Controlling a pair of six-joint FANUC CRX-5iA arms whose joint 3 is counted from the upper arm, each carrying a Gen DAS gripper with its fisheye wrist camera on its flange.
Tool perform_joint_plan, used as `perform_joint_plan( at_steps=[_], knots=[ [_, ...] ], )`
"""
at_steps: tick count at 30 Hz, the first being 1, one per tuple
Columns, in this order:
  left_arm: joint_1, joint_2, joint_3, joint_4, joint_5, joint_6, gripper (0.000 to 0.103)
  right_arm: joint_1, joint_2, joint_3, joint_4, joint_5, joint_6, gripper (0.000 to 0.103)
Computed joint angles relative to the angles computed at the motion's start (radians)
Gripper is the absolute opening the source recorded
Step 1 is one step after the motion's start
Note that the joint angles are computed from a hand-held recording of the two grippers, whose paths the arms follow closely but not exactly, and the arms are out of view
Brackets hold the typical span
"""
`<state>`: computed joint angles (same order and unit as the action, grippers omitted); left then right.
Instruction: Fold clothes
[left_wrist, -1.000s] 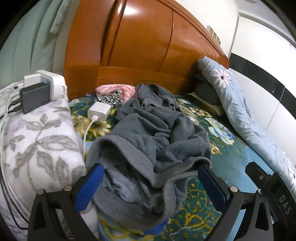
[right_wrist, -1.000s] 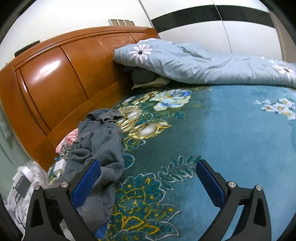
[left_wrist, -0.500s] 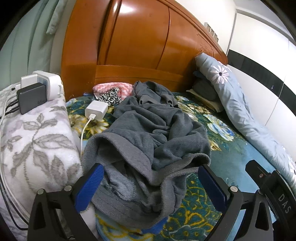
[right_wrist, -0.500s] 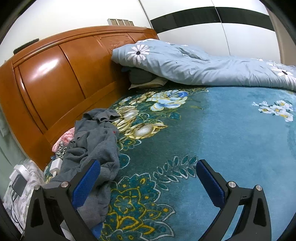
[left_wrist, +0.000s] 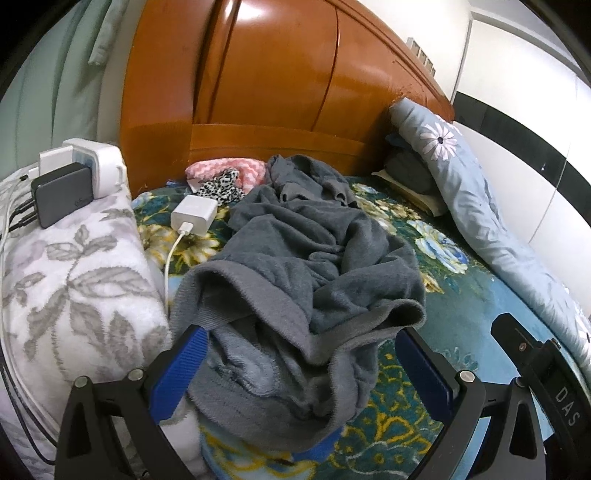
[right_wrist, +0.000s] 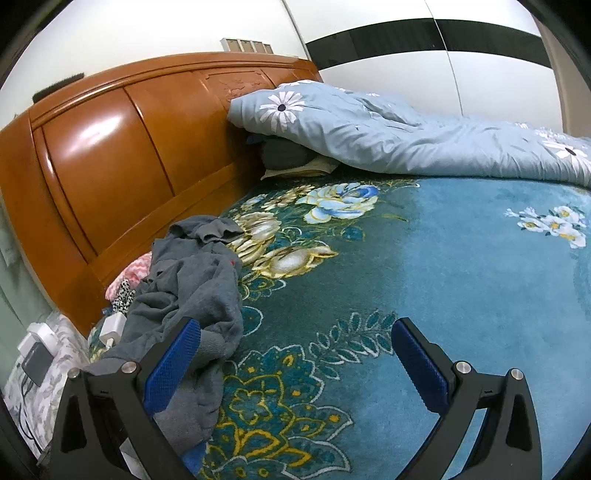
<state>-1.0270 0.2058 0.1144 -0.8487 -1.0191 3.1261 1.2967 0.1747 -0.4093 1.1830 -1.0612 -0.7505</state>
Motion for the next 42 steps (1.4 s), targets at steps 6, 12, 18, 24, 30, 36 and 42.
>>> perform_joint_plan(
  at_steps=[6,12,18,24,30,36,42],
  knots=[
    [-0.001,-0.017,-0.018,-0.008,0.05,-0.046,0.103,-0.006,0.0,0.018,0.055,0.017,0.106,0.103],
    [0.033,-0.07,-0.084,0.03,0.162,-0.053,0.103,-0.129,-0.07,0.006,0.107,0.272,0.372,0.103],
    [0.116,-0.132,-0.19,0.13,0.339,0.003,0.103,-0.165,0.036,0.184,-0.275,0.365,0.722,0.103],
    [0.1,-0.114,-0.161,0.108,0.291,0.014,0.103,-0.197,0.18,0.38,-0.542,0.393,1.057,0.103],
    [0.088,-0.1,-0.134,0.094,0.253,0.014,0.103,-0.224,0.279,0.506,-0.71,0.363,1.149,0.103],
    [0.059,-0.095,-0.111,0.038,0.197,0.073,0.103,-0.266,0.234,0.48,-1.004,0.526,1.274,0.047],
    [0.038,-0.097,-0.102,-0.003,0.174,0.079,0.103,-0.274,0.105,0.35,-1.056,0.667,1.25,0.02]
  ],
)
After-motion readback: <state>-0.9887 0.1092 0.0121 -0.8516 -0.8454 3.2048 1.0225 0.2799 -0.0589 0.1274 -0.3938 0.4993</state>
